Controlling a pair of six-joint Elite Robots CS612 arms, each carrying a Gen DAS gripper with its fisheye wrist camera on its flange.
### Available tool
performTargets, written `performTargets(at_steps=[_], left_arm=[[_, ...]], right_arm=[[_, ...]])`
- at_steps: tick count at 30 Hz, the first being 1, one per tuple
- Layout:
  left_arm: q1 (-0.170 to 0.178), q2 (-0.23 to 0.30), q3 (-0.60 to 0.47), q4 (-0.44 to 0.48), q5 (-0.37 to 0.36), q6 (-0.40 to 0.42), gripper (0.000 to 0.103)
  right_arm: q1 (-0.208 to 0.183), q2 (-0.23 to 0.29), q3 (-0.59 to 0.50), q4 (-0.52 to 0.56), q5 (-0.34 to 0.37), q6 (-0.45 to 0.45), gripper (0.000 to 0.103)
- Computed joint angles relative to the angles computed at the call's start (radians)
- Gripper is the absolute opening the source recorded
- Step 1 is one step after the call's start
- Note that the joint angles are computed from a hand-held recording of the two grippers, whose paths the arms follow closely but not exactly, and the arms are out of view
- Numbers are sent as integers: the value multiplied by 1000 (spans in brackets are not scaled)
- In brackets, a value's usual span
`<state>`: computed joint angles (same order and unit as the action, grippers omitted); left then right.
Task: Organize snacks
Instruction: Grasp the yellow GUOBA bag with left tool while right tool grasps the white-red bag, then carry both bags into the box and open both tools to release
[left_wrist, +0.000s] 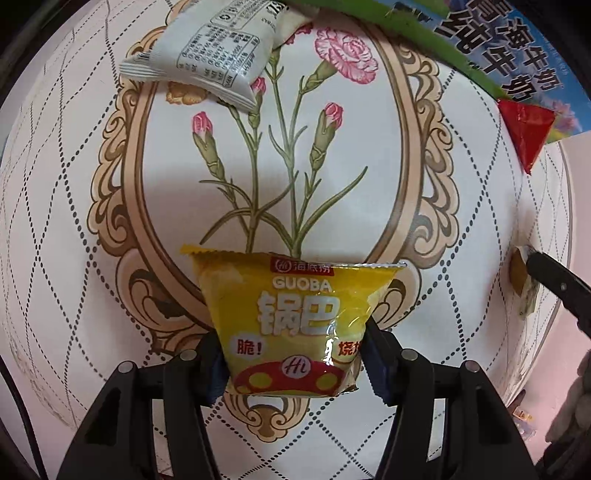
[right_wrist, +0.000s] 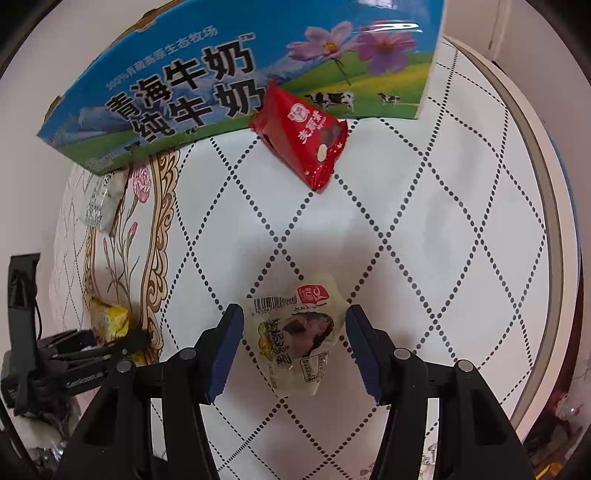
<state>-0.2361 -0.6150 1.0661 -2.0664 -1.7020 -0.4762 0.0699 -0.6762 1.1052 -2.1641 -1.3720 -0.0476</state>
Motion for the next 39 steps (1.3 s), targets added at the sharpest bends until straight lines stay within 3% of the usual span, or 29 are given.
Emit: performTargets(at_steps=[5,7,9,13,17,18,19,26,33,36,39], left_arm=[[12,2,13,-15,-11,3,62],[7,0,14,-22,-6,-7,62],[5,-5,18,-25,10,-12,58],[6,-39,60,-50,7,-25,51],[9,-57,59,-80,0,-27,50],[10,-63,59,-93,-5,-24,50],[10,-69,59,-106,-7,-25,50],[2,-88,12,-154,-12,43,50],[-4,-48,-102,-123,-45,70,50],[-1,-11,-190,-99,-58,82,50],[0,33,-310,-51,-24,121,50]], right_arm=[[-2,33,-44,78,46,47,62],[-6,29,-26,49,52,59,61],[-5,20,-9,20,34,49,53],[4,9,8,-10,-6,18,53],[23,1,23,-51,-63,-24,53],[23,-2,27,-56,-58,-22,53],[24,-2,25,-52,-52,-18,40],[19,-2,-7,-25,-10,-13,40],[3,-34,18,-83,74,25,40],[-4,-45,-1,-102,124,30,40],[-7,-39,-51,-119,163,32,40]])
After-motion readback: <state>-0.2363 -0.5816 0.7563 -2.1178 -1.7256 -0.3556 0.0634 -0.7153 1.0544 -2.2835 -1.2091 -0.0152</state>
